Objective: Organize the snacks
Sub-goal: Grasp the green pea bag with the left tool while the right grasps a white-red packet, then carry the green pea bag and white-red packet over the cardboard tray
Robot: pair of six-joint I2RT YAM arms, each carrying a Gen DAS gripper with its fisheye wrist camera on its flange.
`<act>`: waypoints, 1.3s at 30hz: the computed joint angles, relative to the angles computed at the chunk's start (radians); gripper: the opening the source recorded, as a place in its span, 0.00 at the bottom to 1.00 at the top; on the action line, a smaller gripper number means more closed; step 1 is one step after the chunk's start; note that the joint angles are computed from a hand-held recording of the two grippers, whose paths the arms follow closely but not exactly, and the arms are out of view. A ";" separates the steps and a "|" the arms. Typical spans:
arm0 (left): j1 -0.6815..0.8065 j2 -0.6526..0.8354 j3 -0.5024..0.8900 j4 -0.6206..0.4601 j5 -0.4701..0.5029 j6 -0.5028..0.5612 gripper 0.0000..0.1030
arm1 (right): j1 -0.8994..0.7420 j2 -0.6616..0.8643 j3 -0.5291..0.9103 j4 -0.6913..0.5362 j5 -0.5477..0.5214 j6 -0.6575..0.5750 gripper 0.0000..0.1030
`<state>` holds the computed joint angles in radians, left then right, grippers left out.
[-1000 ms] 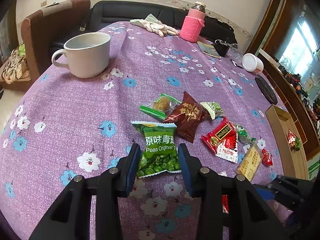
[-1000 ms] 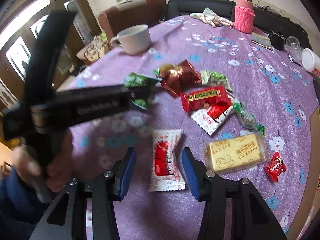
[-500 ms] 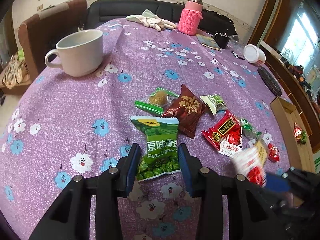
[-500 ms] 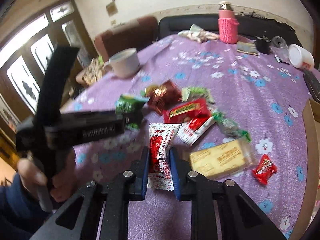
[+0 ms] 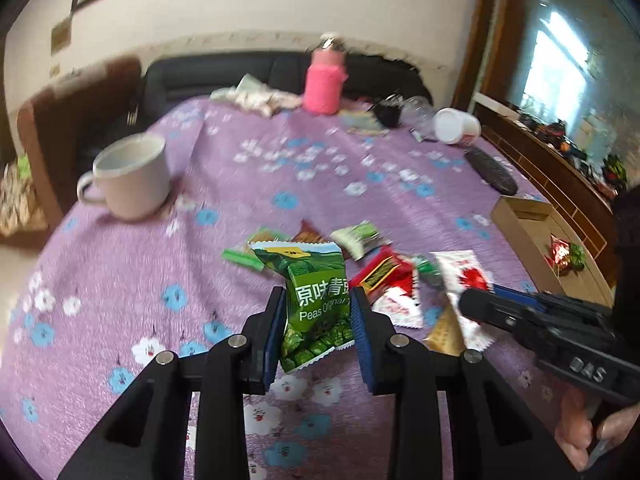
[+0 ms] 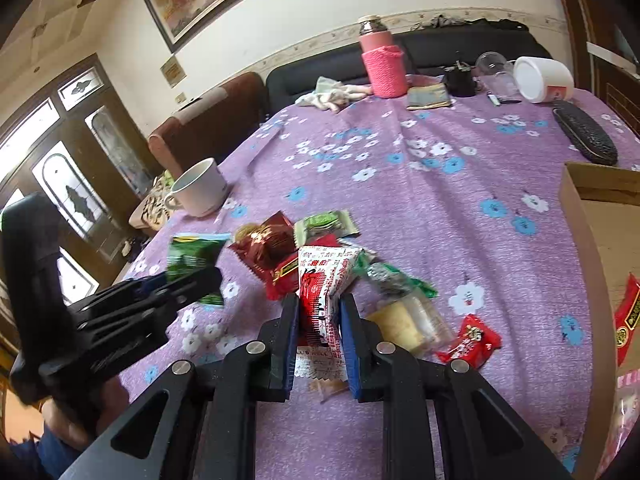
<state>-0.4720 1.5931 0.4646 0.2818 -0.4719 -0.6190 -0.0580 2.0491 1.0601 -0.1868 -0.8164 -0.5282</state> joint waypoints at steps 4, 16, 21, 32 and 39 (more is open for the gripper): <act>-0.090 0.022 0.032 -0.018 -0.127 0.027 0.30 | 0.001 -0.014 -0.022 0.030 0.009 0.003 0.21; -0.104 0.056 0.069 -0.074 -0.173 0.015 0.30 | 0.005 -0.030 -0.052 0.071 0.015 -0.006 0.21; -0.097 0.058 0.068 -0.079 -0.167 0.011 0.30 | 0.006 -0.035 -0.058 0.073 0.016 -0.011 0.21; -0.090 0.061 0.069 -0.090 -0.171 -0.006 0.30 | 0.008 -0.037 -0.062 0.080 0.016 -0.009 0.21; -0.082 0.068 0.073 -0.102 -0.167 -0.014 0.30 | 0.009 -0.038 -0.063 0.083 0.013 -0.012 0.21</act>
<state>-0.5540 1.6611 0.5380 0.1802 -0.6393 -0.6326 -0.0487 2.0109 0.9968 -0.1040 -0.8034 -0.5400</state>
